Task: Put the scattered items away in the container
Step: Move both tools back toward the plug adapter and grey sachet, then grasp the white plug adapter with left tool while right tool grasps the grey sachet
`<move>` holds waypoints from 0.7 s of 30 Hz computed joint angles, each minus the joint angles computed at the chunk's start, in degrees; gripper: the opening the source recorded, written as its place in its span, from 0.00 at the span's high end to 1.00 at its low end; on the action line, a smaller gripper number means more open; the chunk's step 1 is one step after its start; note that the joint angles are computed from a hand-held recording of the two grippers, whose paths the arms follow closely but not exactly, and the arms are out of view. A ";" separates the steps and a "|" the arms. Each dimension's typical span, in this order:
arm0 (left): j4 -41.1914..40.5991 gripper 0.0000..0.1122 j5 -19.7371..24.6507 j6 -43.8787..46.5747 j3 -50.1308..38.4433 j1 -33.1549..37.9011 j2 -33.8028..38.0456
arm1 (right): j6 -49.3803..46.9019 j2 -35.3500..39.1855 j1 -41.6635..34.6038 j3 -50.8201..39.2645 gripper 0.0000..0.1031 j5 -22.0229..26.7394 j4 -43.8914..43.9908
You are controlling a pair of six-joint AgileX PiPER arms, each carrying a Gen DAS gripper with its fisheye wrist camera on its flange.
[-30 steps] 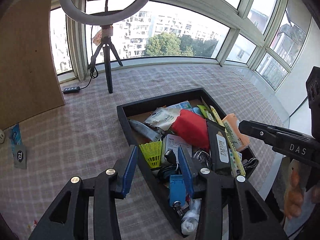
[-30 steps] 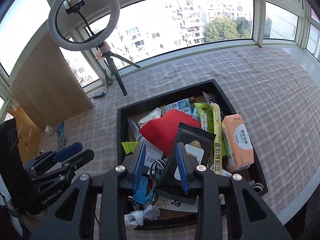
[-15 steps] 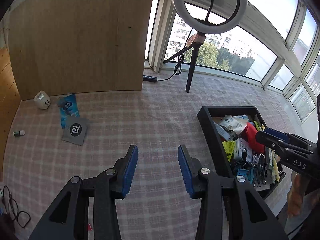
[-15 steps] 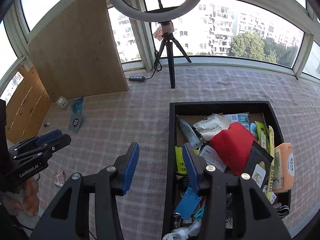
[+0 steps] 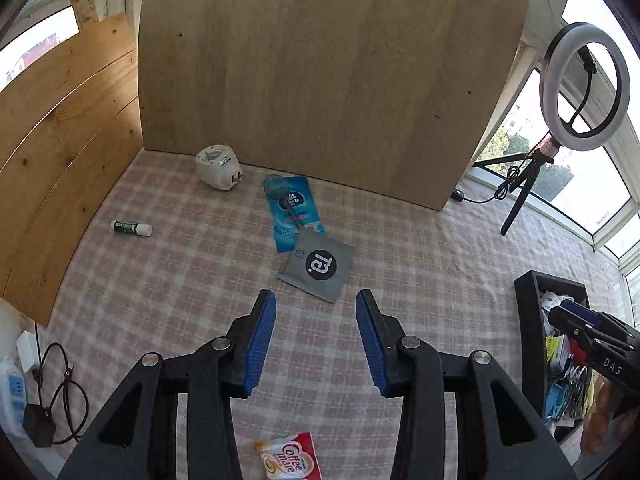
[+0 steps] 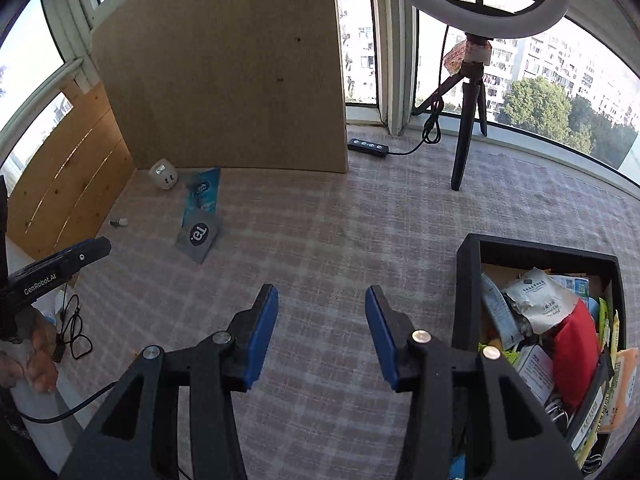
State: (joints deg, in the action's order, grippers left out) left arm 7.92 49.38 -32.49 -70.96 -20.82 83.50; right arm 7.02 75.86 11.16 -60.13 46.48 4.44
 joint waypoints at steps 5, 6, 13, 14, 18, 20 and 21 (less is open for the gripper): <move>-6.11 0.65 -0.28 8.81 -2.97 11.63 3.98 | 3.51 8.67 5.10 -5.96 0.57 -1.09 -0.48; -7.84 0.65 -0.35 10.90 -3.93 13.89 5.15 | 4.66 10.53 6.32 -7.21 0.57 -1.36 -1.27; -13.80 0.65 2.64 20.43 -16.28 23.70 17.65 | 5.99 24.81 12.11 -18.23 0.57 -1.62 -0.89; -14.59 0.65 4.15 21.36 -19.70 24.92 20.41 | 6.12 26.75 12.57 -19.93 0.57 -1.39 -0.38; -16.40 0.65 9.09 22.49 -32.68 27.56 30.56 | 7.63 33.49 14.37 -25.32 0.57 -0.90 -0.34; -17.20 0.65 11.62 23.18 -39.27 28.14 35.63 | 8.17 36.71 14.74 -27.83 0.57 -0.28 -0.02; -17.41 0.65 13.12 23.10 -42.48 28.24 38.01 | 8.09 37.95 14.70 -28.67 0.57 -0.27 0.56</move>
